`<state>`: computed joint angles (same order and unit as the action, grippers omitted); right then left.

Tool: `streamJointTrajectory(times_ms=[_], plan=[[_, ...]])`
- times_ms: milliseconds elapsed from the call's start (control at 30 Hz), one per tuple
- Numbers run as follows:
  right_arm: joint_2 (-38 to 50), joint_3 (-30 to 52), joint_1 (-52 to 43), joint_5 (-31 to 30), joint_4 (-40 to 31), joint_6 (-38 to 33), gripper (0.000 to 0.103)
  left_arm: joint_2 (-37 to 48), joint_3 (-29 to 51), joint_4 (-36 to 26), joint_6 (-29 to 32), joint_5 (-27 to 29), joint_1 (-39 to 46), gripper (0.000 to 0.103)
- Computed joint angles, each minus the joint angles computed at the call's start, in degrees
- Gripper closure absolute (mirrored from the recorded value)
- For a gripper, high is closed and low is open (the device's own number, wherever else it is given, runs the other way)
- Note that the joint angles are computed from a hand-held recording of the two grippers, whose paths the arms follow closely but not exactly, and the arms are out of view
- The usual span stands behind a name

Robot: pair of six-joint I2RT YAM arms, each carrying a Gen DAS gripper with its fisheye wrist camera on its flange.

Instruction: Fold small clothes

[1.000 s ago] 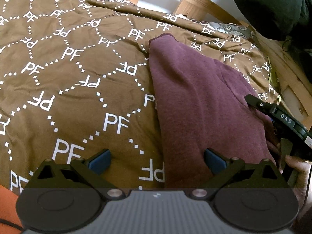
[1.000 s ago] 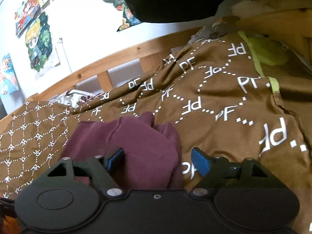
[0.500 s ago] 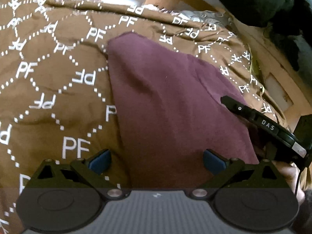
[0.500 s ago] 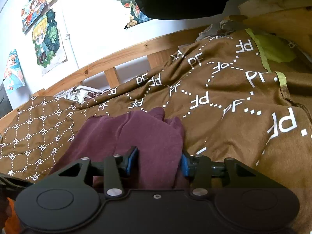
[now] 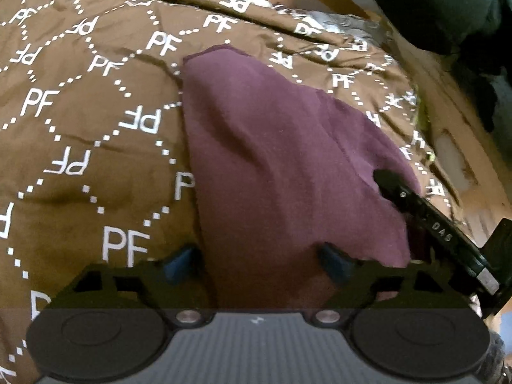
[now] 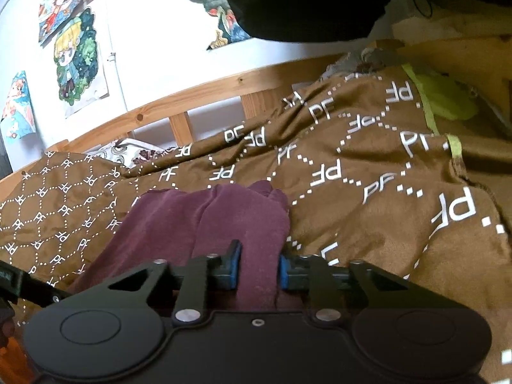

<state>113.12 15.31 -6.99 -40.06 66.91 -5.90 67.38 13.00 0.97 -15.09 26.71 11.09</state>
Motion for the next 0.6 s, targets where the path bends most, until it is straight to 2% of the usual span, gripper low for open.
streamJointTrajectory(times_ms=[33,167,300,467,600], plan=[[-0.31,-0.96,0.13,0.06,1.24,-0.42,0.085,-0.42,0.01,-0.29,0.32,1.40,0.61,0.037],[-2.65,-5.98,2.19,2.50,7.12,-2.90,0.087,-4.24,0.41,-3.66,1.19,1.21,1.55,0.063],[-8.94,-9.66,4.74,5.49,7.71,-4.29,0.089,-9.71,0.65,-8.00,4.33,2.30,2.91,0.070],[-19.08,-11.49,10.78,11.08,3.63,-1.62,0.090,-23.17,0.44,-15.18,9.97,2.00,5.34,0.071],[-23.32,-12.86,19.68,17.71,6.64,0.52,0.092,-28.21,1.87,-20.71,16.09,7.84,13.63,0.072]])
